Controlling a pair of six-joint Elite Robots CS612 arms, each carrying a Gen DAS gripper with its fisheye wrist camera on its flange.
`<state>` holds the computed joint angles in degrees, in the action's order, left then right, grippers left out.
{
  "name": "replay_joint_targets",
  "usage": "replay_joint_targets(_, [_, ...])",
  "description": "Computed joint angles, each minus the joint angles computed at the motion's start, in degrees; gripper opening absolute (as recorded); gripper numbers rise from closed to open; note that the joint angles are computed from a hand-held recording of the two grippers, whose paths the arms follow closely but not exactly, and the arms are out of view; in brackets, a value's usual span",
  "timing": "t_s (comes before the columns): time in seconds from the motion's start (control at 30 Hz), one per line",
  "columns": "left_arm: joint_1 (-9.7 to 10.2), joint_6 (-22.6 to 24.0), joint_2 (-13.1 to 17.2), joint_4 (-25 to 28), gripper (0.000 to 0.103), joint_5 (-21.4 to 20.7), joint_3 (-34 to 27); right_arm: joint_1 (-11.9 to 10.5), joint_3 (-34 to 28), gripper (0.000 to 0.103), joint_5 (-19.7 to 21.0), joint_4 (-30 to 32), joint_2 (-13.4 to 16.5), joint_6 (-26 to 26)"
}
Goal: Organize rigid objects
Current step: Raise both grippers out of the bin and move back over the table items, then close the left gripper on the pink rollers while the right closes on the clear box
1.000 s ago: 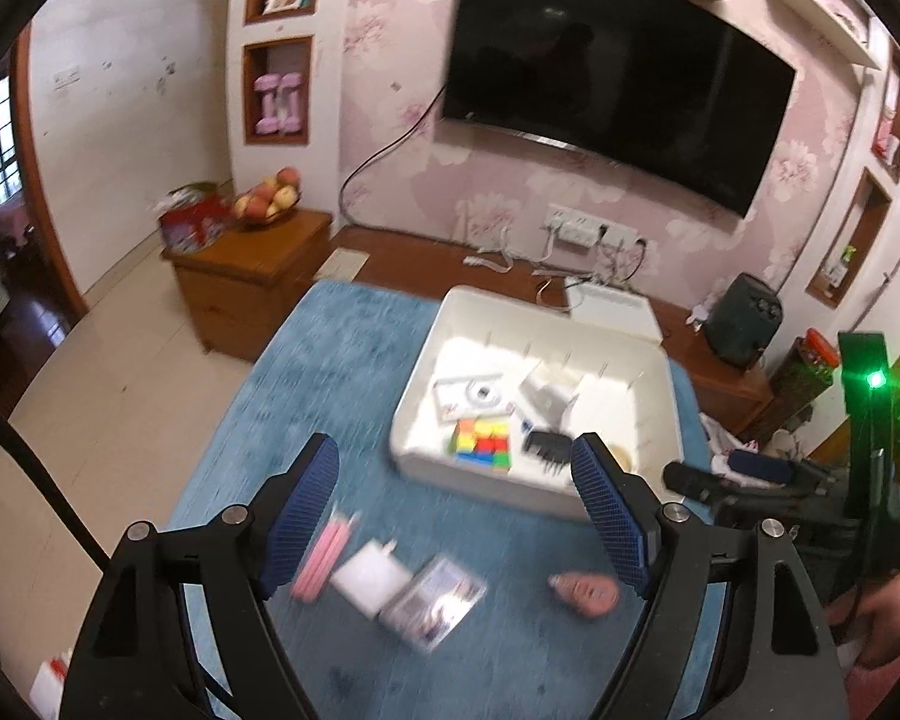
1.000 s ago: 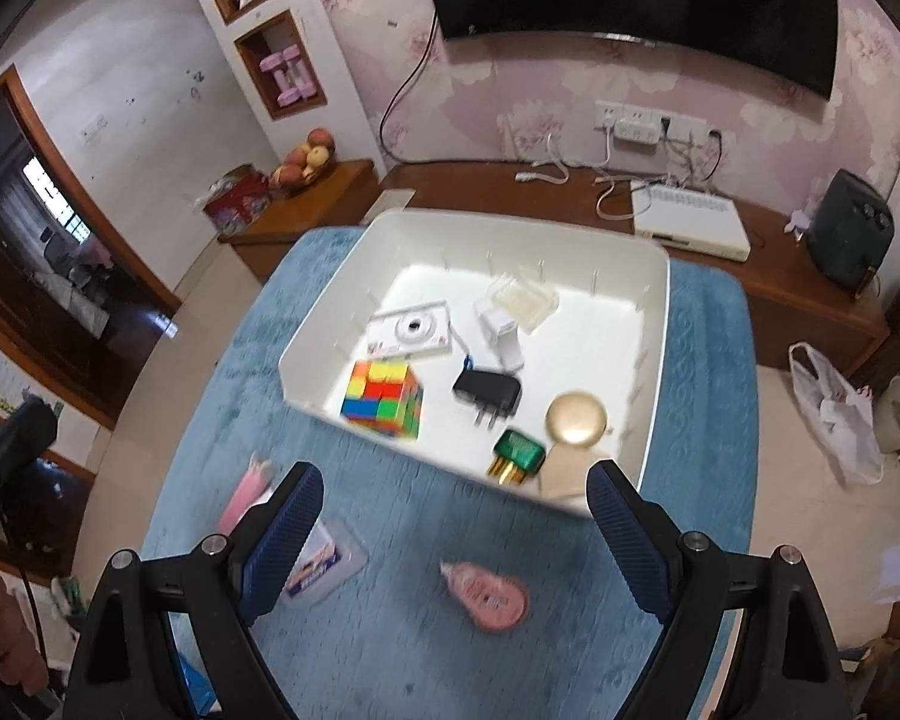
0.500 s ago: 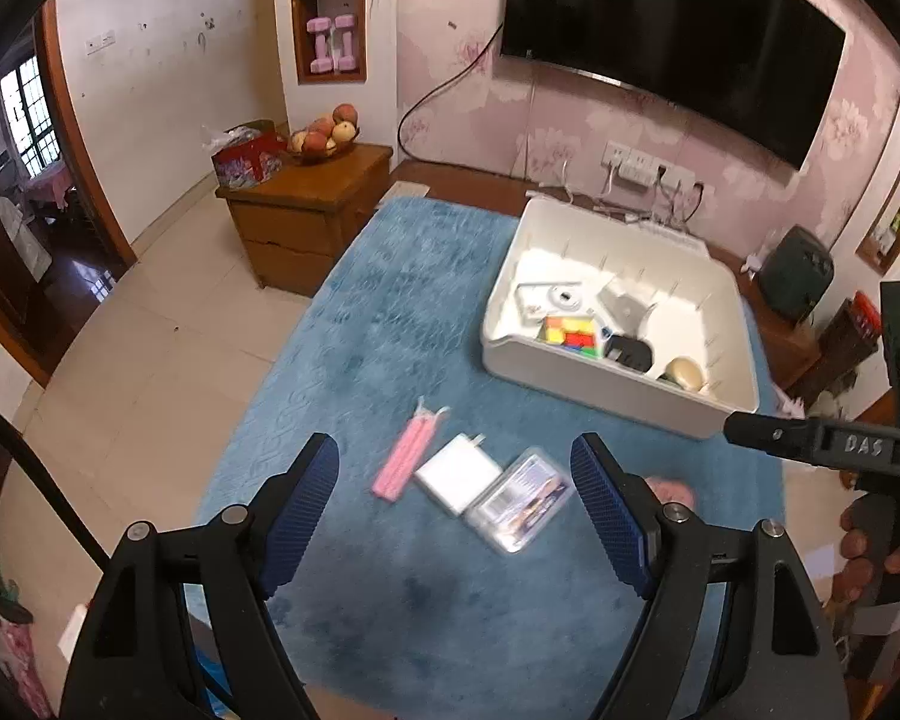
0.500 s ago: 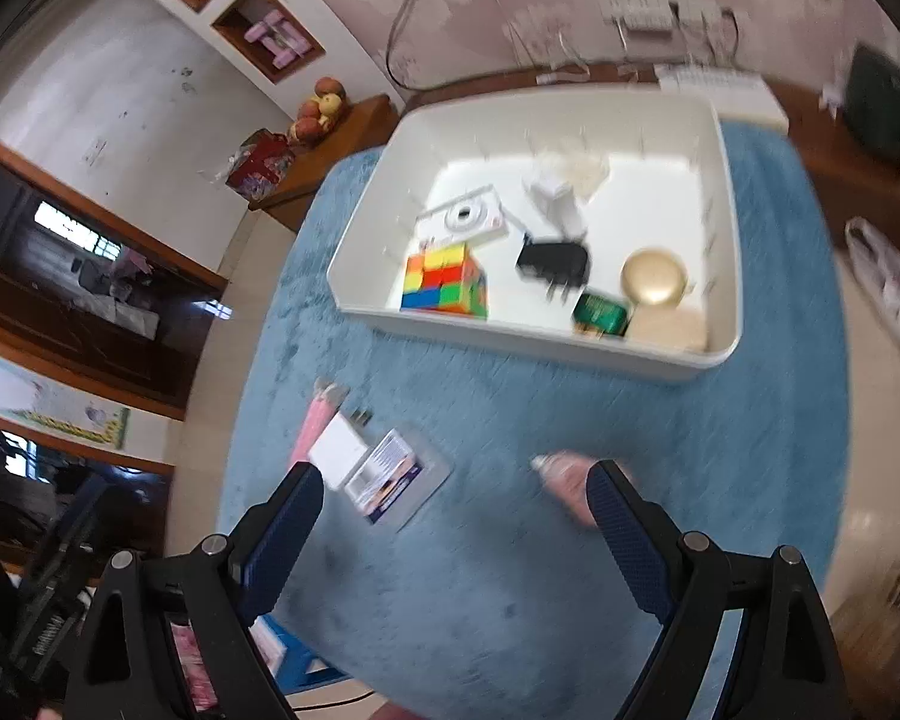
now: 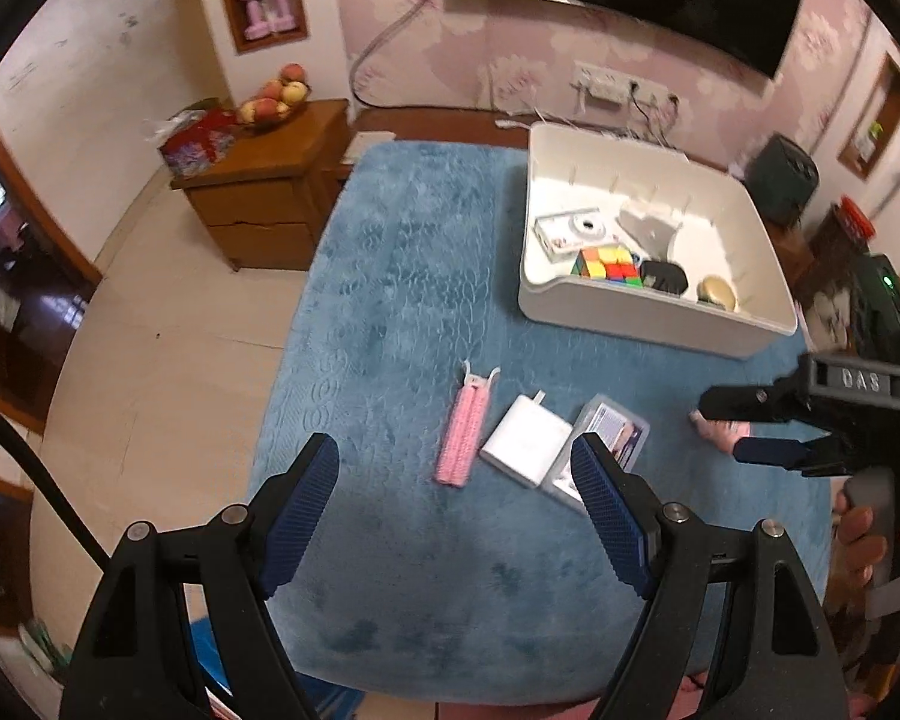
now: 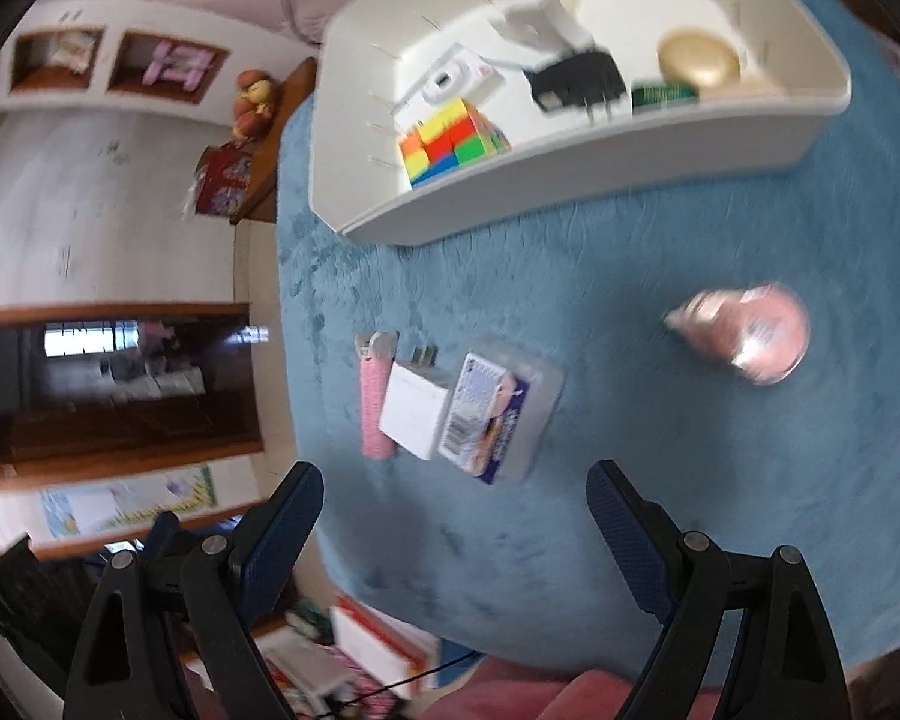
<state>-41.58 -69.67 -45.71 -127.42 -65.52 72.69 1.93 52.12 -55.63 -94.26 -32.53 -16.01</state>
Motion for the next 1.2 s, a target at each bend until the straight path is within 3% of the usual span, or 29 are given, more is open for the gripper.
replay_joint_targets(0.27, [1.85, 11.8, 0.3, -3.6, 0.082, -6.7, 1.5, 0.8, 3.5, 0.09, 2.0, -5.9, -0.1, 15.1])
replay_joint_targets(0.47, [3.59, 19.6, 1.9, -5.2, 0.082, -14.2, 1.1, 1.2, 5.6, 0.09, 2.2, -11.1, 0.3, 25.9])
replay_joint_targets(0.57, [4.28, 22.2, 3.0, -4.6, 0.082, -16.7, 0.1, 1.5, 5.9, 0.09, 1.8, -13.4, 0.7, 30.4])
replay_joint_targets(0.7, [5.36, 24.5, 4.5, -4.6, 0.082, -20.9, -1.0, 1.8, 5.7, 0.083, 0.0, -15.5, 1.4, 35.3])
replay_joint_targets(0.93, [6.47, 27.6, 7.1, -3.1, 0.082, -25.1, -3.5, 2.4, 4.8, 0.081, -3.2, -16.2, 2.2, 38.9])
replay_joint_targets(1.2, [7.54, 28.3, 9.7, -2.4, 0.082, -29.9, -5.7, 3.5, 1.6, 0.073, -8.2, -11.6, 3.9, 39.6])
